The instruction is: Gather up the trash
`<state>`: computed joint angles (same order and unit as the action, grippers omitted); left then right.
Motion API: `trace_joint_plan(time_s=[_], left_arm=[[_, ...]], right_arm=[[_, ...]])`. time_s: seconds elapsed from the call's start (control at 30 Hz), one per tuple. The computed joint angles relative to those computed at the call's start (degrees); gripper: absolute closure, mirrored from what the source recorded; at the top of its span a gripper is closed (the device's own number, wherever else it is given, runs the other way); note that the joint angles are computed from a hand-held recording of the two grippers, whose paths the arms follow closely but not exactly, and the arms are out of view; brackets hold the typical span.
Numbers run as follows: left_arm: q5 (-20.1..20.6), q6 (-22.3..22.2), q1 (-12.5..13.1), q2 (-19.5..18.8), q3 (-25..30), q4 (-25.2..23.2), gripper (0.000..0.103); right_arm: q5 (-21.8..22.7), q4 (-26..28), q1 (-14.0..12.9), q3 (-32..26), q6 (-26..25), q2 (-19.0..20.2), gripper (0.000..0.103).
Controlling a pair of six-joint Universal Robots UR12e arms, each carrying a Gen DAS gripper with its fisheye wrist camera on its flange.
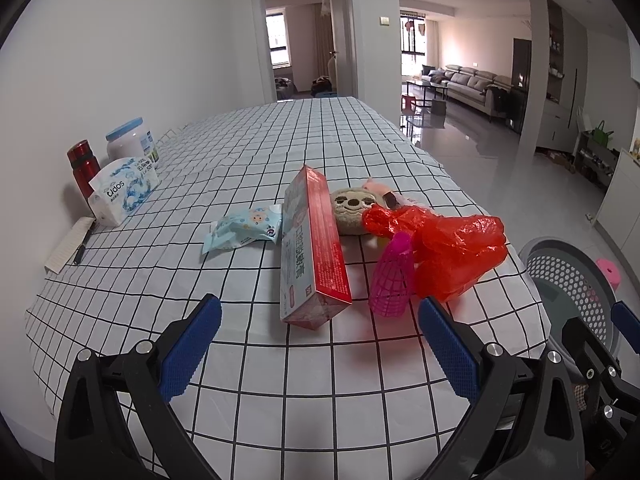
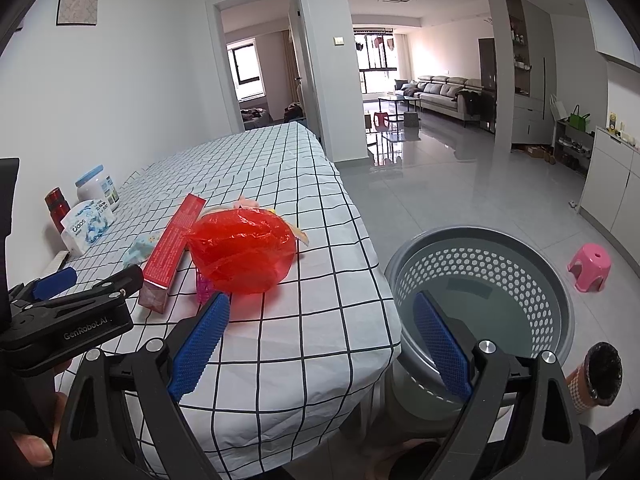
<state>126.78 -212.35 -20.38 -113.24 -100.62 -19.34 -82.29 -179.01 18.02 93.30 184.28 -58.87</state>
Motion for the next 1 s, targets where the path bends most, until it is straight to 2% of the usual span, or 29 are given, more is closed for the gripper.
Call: trace_joint_plan(time_s=[1.0], left_arm=[[-0.3, 0.1, 0.2, 0.0, -0.1, 0.0, 0.006]], right_arm=[[0.4, 0.1, 0.0, 0.3, -0.1, -0.2, 0.014]])
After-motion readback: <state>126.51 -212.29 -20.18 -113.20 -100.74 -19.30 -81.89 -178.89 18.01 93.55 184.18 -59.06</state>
